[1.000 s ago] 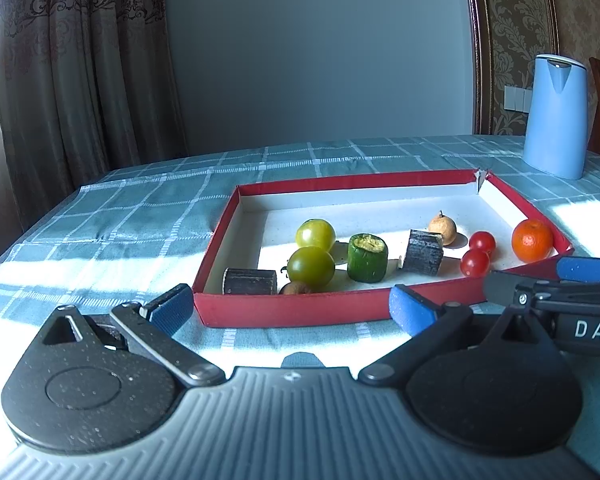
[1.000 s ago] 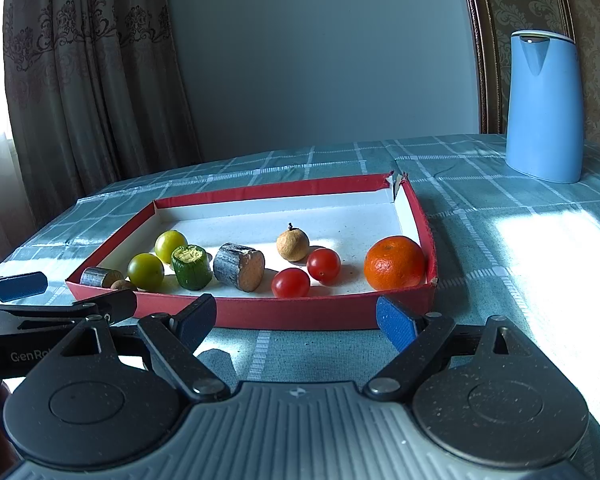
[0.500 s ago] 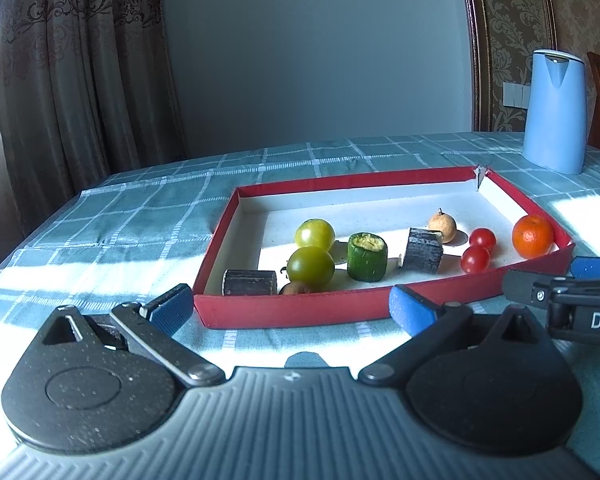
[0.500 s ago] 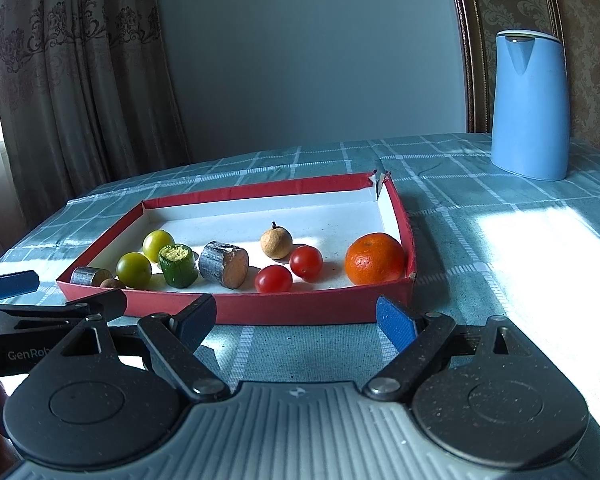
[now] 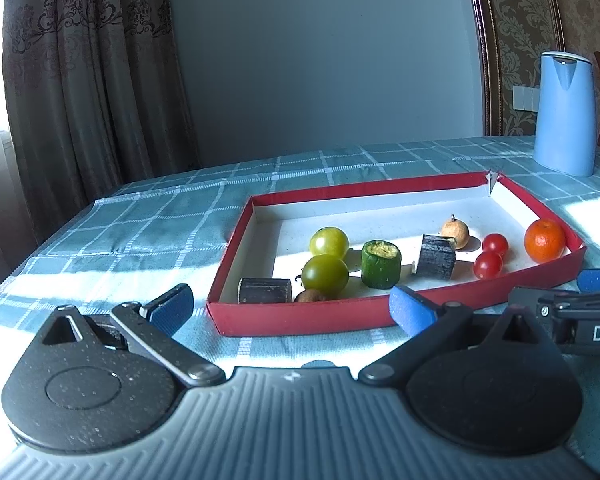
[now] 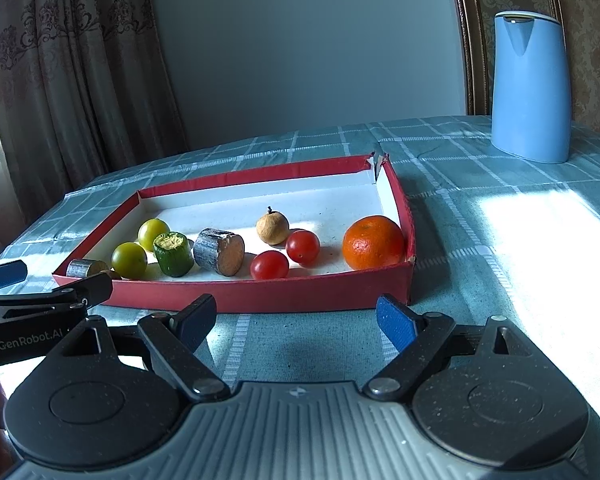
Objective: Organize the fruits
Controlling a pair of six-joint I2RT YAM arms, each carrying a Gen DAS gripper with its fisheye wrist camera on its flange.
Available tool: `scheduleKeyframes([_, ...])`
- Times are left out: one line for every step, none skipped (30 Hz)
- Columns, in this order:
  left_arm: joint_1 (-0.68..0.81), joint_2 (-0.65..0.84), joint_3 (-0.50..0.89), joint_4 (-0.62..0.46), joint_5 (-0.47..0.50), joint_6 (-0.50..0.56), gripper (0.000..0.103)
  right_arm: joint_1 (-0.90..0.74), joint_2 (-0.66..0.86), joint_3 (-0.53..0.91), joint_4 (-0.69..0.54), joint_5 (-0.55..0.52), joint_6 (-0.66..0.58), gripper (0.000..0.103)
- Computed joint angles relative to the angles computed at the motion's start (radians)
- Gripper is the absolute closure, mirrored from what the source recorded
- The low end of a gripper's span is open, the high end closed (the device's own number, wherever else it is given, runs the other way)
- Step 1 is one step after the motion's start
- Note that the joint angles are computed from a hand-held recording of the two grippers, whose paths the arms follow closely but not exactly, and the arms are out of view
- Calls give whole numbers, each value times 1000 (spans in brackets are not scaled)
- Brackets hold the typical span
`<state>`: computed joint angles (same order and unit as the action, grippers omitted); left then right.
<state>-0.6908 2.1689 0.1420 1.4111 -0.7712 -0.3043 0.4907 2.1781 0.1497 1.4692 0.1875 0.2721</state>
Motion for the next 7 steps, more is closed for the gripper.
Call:
scheduleKeyframes([-4, 12, -2, 22, -13, 2, 0, 0, -1, 2, -7, -2, -2, 16])
scheduleKeyframes([-10, 19, -2, 33, -32, 0, 0, 1, -3, 3, -12, -3, -4, 16])
scheduleKeyframes([-10, 18, -4, 35, -31, 0, 0, 1, -4, 4, -14, -3, -5, 16])
scheduleKeyframes([-2, 12, -9, 34, -11, -1, 0, 1, -4, 4, -14, -3, -5, 16])
scheduleKeyframes([5, 9, -11, 35, 4, -2, 0, 1, -2, 3, -12, -4, -5, 16])
scheduleKeyframes([6, 10, -10, 34, 2, -4, 0, 0, -4, 4, -18, -6, -5, 16])
scheduleKeyframes([6, 6, -8, 22, 0, -7, 0, -1, -11, 7, -34, -11, -6, 16])
